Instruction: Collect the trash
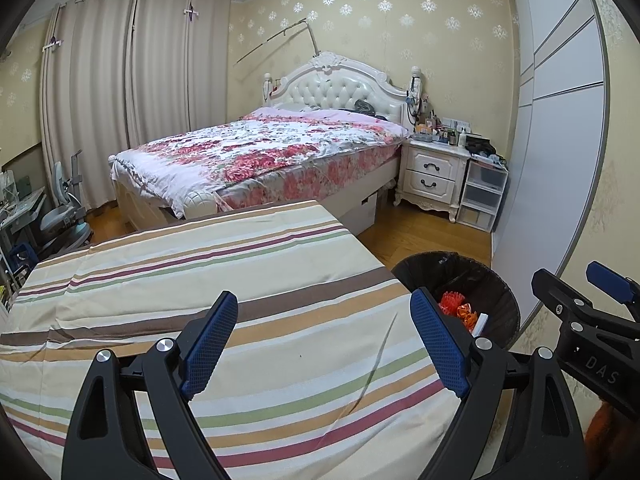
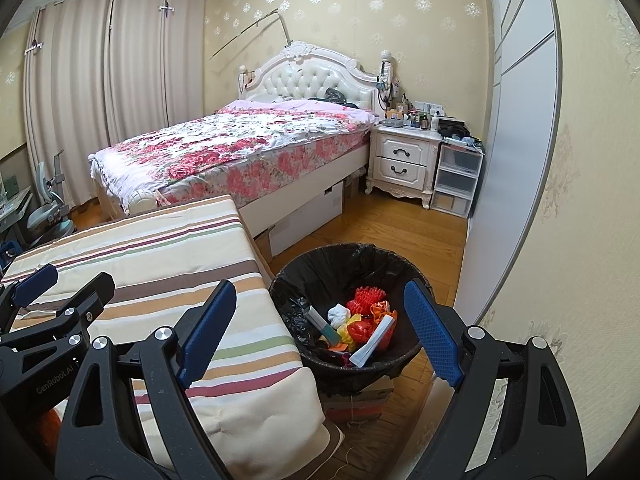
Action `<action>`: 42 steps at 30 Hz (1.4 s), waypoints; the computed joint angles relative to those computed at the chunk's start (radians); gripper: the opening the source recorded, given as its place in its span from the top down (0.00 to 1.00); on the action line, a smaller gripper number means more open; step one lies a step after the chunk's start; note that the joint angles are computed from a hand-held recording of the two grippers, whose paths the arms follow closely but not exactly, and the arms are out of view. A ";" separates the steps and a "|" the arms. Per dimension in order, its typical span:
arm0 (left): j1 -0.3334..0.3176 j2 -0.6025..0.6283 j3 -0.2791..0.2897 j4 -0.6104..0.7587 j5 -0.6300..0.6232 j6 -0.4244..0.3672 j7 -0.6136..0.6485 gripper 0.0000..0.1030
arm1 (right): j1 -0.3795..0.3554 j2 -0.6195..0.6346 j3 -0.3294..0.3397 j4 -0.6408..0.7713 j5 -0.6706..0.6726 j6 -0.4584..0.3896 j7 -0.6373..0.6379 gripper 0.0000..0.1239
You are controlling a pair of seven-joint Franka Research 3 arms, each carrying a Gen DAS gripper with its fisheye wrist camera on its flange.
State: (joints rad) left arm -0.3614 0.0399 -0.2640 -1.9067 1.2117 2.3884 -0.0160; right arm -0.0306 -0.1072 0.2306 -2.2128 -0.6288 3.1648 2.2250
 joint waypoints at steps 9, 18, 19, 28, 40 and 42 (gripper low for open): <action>-0.001 0.001 0.000 0.001 0.000 -0.001 0.000 0.17 | 0.001 0.000 0.000 -0.001 0.005 0.002 -0.007 0.32; -0.001 0.001 0.000 0.001 -0.001 -0.001 0.000 0.17 | -0.007 -0.001 0.006 -0.003 0.001 0.003 -0.002 0.32; -0.001 0.001 0.000 0.001 -0.001 -0.001 0.000 0.17 | -0.004 -0.001 0.003 -0.004 0.005 0.004 -0.006 0.32; -0.004 0.003 -0.001 -0.005 0.002 0.005 -0.011 0.17 | -0.001 0.001 0.001 -0.003 0.012 0.003 -0.013 0.32; -0.005 0.005 0.001 -0.008 0.011 0.016 -0.023 0.17 | 0.001 0.001 0.000 -0.004 0.015 0.004 -0.017 0.32; -0.004 0.004 0.001 -0.008 0.013 0.017 -0.024 0.17 | -0.001 0.002 0.002 -0.003 0.013 0.002 -0.014 0.32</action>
